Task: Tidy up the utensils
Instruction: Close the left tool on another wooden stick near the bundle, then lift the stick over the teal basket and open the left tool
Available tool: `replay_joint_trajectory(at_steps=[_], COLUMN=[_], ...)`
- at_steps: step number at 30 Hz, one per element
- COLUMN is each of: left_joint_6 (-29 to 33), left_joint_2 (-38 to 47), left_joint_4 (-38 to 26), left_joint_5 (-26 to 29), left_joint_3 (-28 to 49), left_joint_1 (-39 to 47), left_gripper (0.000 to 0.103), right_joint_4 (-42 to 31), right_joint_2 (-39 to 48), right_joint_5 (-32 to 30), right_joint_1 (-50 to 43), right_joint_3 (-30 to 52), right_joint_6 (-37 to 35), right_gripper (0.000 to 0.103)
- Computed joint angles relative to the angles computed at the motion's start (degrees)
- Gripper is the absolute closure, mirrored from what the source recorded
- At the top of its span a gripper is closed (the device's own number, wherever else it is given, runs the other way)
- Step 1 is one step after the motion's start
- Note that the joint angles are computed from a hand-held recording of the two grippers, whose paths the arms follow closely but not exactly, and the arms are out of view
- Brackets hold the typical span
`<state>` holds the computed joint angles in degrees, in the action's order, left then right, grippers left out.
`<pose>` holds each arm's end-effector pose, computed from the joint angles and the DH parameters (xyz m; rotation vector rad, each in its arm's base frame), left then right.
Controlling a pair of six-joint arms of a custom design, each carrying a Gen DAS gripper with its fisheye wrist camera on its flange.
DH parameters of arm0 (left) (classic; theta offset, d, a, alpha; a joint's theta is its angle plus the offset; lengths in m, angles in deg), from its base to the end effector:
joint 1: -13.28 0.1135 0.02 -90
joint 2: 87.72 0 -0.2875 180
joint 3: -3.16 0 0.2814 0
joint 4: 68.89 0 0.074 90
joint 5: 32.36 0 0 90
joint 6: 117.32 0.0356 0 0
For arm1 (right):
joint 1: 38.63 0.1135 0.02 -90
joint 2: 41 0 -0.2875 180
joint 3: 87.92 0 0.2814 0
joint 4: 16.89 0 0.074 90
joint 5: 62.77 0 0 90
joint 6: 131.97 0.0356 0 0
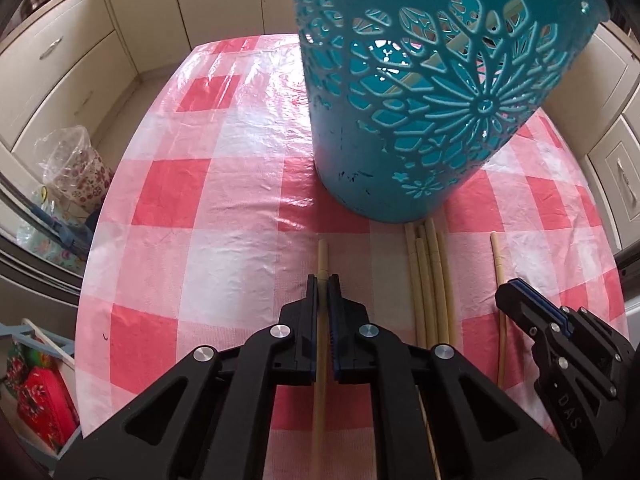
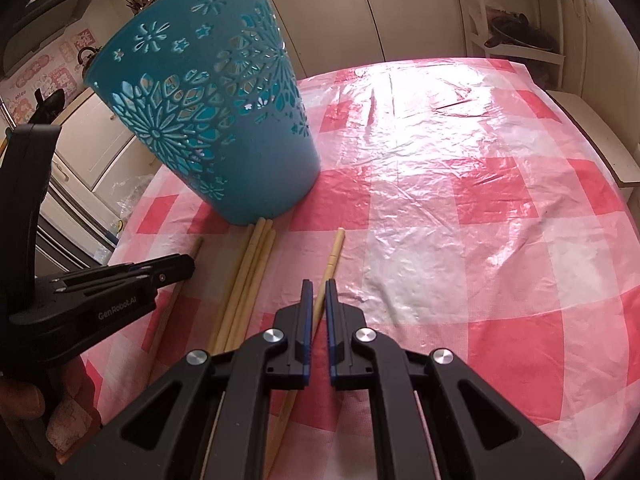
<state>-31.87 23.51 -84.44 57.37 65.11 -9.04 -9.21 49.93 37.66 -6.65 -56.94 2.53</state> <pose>0.3278 -0.1344 0.0690 0.4172 2.6778 -0.1344 0.2004 0.1176 0.0712 0.3492 2.4705 0.3487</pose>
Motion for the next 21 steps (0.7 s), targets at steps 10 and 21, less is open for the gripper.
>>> replay_joint_trajectory(at_steps=[10, 21], left_joint_6=[0.28, -5.73], left_joint_2=[-25.69, -38.50], left_joint_4=[8.84, 11.59], left_joint_5=[12.10, 14.11], left_joint_3=[-17.44, -10.05], left_joint_1=[8.38, 6.73], left_gripper=[0.098, 0.098], right_joint_4=[0.17, 0.23], right_joint_2=[-0.67, -0.42], right_joint_5=[0.27, 0.89], right_joint_1=[0.10, 0.83], right_joint_3=[-0.70, -0.44], right_joint_6=[0.33, 1.16], right_gripper=[0.096, 0.096])
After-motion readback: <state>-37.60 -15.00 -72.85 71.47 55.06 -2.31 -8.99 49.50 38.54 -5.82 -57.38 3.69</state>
